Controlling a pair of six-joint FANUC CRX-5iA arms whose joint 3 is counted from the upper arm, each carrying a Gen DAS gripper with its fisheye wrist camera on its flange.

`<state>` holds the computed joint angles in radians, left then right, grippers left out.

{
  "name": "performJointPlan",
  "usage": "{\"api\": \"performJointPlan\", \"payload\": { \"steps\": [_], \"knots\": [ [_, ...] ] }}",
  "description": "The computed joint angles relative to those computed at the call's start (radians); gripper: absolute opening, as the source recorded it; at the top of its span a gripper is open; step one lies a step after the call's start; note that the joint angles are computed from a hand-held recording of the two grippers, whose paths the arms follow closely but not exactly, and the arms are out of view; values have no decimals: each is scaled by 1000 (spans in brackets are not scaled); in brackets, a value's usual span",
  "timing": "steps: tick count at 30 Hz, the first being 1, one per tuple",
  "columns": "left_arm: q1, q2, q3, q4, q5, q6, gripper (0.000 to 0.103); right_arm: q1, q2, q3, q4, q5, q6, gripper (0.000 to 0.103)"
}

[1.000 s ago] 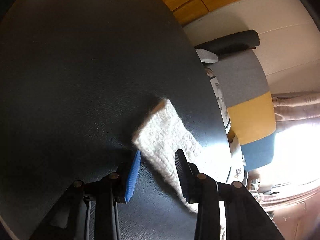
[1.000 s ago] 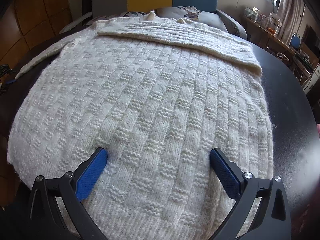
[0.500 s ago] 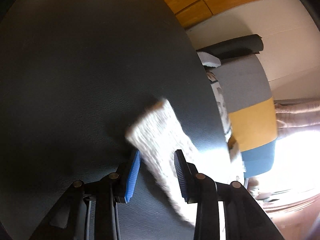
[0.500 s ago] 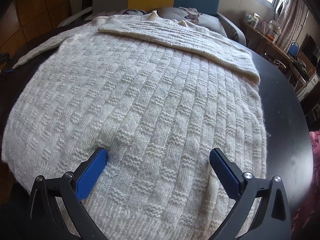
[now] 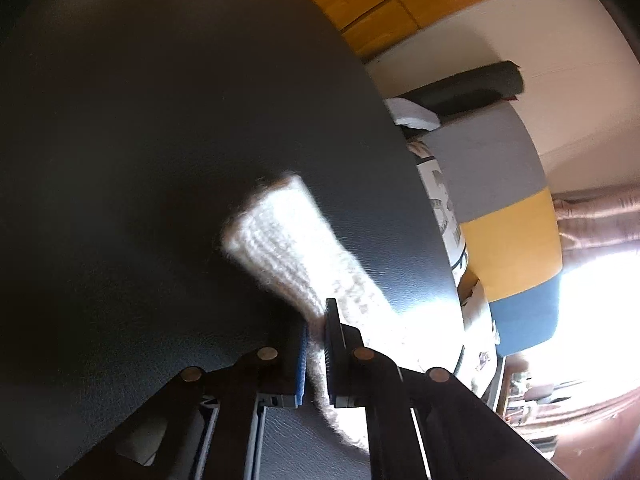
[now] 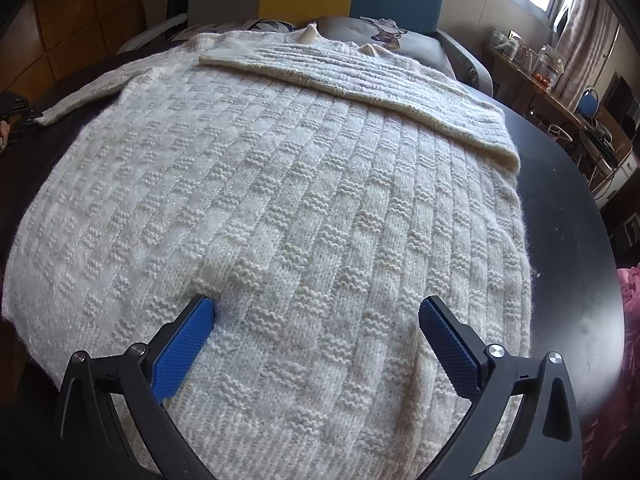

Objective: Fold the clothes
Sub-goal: 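Lift the grasped side edge up with the left gripper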

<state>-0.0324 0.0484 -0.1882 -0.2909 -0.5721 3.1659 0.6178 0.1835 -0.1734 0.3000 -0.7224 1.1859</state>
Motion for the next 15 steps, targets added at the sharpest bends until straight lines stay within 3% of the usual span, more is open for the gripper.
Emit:
{"api": "performJointPlan", "payload": {
  "steps": [4,8,15],
  "knots": [
    [-51,31,98,-68,-21,-37,6,5,4,6,12,-9,0,103],
    [-92,81,194,-54,18,-142,6,2,-5,8,18,10,-19,103],
    [-153,250,419,136,127,-446,6,-21,-14,15,15,60,-53,103]
  ]
}}
